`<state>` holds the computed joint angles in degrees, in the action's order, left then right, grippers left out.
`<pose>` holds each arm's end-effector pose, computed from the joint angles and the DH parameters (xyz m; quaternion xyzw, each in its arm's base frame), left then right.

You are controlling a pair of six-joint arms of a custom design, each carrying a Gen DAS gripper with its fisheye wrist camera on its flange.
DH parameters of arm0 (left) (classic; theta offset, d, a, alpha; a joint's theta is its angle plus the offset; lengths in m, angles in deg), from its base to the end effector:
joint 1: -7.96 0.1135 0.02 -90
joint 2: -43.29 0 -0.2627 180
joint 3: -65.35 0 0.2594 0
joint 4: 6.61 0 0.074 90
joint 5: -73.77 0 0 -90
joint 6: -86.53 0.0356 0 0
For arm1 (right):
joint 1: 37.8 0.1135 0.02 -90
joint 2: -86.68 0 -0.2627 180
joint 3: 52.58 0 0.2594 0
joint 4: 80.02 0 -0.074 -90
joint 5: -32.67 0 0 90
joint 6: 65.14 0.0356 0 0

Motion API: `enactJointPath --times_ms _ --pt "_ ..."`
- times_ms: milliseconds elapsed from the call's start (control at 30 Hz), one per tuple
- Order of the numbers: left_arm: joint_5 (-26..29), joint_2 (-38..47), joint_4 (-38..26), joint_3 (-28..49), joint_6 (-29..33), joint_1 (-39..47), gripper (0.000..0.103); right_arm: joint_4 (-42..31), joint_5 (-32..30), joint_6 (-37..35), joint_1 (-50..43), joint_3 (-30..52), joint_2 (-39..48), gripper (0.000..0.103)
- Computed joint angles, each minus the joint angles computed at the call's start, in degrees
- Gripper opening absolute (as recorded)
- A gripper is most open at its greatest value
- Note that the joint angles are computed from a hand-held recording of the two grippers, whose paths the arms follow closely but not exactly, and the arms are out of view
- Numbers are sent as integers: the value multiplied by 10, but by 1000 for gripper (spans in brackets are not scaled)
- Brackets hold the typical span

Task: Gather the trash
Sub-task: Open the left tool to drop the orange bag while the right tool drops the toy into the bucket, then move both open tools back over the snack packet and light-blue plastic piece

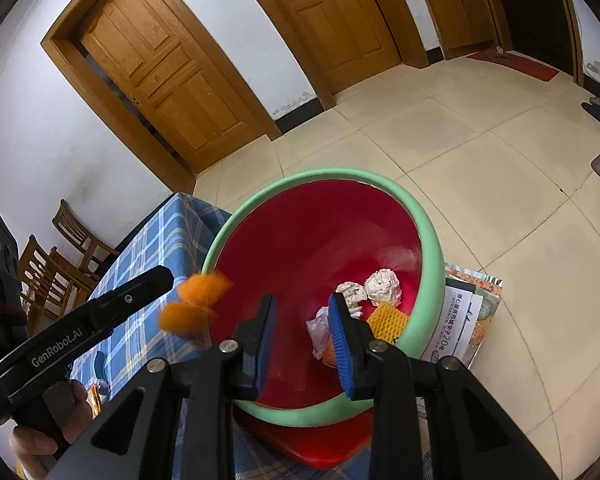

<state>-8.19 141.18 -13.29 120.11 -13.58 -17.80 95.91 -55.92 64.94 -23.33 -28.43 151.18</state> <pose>0.2823 -0.1418 0.1129 0.1514 0.9248 -0.1682 0.3058 0.1773 0.0448 0.1060 0.2090 0.8979 0.1674 0.3495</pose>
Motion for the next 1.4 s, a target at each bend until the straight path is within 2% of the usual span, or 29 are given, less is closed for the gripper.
enactJointPath --times_ms 333,767,1100,1400 --pt "1 -33 -9 -16 -2 9 57 -10 7 3 11 3 -13 35" --pt "1 -140 -48 -82 12 65 57 -70 52 27 81 26 -56 51" --pt "23 -219 -91 -134 65 196 57 -111 94 44 152 56 -72 55" --pt "38 -198 -88 -155 124 340 57 -127 120 58 207 76 -62 56"
